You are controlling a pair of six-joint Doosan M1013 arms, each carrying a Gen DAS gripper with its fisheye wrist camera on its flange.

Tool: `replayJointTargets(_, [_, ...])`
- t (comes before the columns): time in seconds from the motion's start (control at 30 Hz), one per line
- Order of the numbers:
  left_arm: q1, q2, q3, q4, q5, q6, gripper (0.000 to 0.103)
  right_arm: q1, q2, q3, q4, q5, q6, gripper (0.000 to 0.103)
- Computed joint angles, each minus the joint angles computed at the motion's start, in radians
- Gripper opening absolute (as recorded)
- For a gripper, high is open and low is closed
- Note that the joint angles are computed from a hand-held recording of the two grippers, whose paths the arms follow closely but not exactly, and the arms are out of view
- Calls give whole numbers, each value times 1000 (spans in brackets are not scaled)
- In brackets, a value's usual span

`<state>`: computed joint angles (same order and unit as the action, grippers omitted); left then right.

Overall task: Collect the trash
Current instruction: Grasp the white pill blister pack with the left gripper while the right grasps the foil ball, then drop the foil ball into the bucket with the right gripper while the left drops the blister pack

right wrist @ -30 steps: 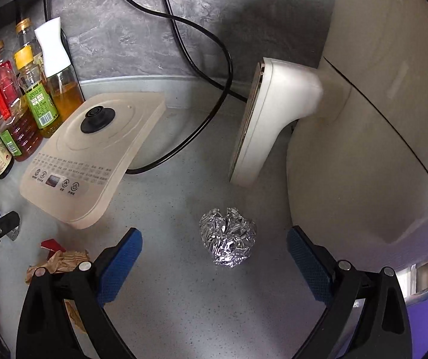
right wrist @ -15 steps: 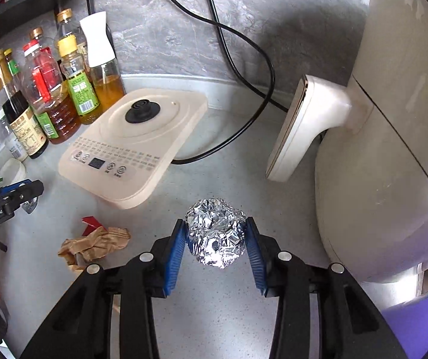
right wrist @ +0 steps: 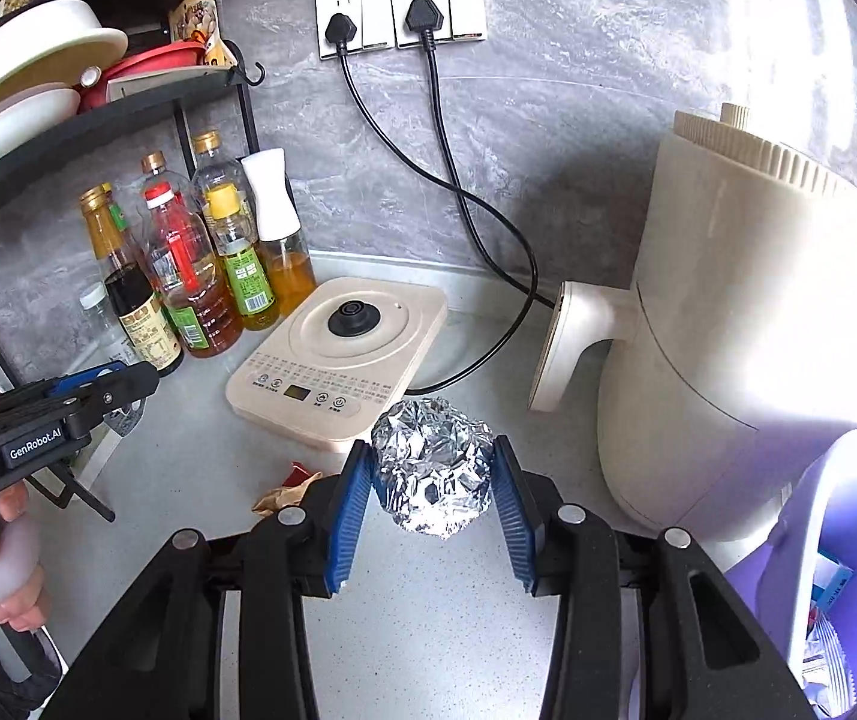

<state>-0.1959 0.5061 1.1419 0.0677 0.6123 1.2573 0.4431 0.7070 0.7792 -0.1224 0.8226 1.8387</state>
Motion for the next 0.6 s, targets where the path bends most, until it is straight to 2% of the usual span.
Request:
replayJointTargets(0.27, [-48,-22,-1,-28,-23,20,42,-15,-124,154,-28,-124,6,41])
replayJointTargets(0.43, [-92,-14,-31,-76,-21,73,42,-41,-207,258,-112,-178,84,41])
replayJointTargets(0.6, [-139,-3,-66,-139,-21,134,42,-80,-284,360,-204,-200,185,41])
